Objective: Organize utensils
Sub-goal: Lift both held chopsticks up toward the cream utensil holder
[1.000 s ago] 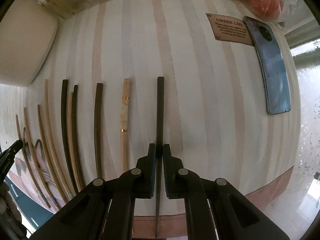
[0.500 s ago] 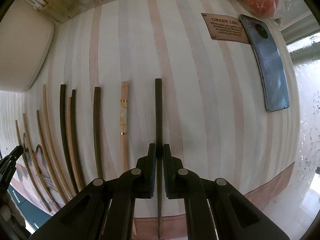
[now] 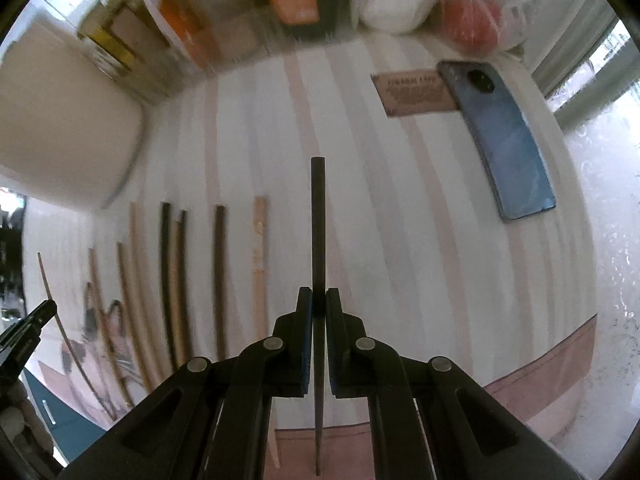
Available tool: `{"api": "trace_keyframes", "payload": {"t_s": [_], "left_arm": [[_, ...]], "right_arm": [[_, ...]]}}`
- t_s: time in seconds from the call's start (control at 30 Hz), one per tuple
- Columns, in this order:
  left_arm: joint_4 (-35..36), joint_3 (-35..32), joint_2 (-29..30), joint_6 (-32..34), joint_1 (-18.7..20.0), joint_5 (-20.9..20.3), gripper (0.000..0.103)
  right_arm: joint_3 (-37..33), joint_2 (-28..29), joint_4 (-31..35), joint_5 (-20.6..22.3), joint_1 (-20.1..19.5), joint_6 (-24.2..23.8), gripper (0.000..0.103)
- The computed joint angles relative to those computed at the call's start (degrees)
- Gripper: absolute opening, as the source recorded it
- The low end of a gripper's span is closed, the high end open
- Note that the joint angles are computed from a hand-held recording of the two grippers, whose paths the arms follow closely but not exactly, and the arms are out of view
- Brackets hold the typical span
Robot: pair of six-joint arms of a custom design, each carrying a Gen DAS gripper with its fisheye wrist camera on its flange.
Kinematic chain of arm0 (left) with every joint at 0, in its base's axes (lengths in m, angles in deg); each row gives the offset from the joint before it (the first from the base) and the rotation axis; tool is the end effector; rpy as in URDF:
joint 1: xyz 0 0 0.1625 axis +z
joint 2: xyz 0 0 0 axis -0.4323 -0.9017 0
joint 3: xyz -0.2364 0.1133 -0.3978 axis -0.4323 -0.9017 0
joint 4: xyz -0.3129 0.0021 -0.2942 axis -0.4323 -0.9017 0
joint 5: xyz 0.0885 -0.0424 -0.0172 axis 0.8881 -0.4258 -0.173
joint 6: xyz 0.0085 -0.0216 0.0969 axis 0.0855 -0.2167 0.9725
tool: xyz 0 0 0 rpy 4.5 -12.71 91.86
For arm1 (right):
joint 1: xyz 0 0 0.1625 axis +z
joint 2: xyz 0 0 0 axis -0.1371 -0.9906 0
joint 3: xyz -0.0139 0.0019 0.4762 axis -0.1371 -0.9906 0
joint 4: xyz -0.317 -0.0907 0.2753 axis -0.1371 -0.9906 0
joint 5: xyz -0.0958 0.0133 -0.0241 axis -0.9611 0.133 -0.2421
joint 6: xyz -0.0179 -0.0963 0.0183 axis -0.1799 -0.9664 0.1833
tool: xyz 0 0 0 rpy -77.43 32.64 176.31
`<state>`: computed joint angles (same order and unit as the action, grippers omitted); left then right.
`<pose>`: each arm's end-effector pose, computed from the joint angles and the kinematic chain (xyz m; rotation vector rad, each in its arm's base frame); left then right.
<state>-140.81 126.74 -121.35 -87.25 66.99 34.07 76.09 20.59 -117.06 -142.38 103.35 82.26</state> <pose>-0.2406 -0.4806 0.1575 0.0819 2.2289 -0.2949 0.1172 -0.5174 0.2087 -0.1741 -2.4218 0.2675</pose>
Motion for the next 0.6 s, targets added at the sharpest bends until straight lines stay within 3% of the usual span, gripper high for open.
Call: {"api": "trace_keyframes", "payload": {"t_s": [0.2,0.6], "left_arm": [[0.70,-0.20,-2.02,-2.03,-3.30,1.91,0.004],[-0.39,-1.94,-6.52,-2.26,-6.61,7.41,0.003]], "right_arm": [[0.75,-2.36,-3.74,1.09,3.49,-2.23,0.006],[-4.13,-0.98,-8.29,3.93,9.94,-7.06,0.006]]}}
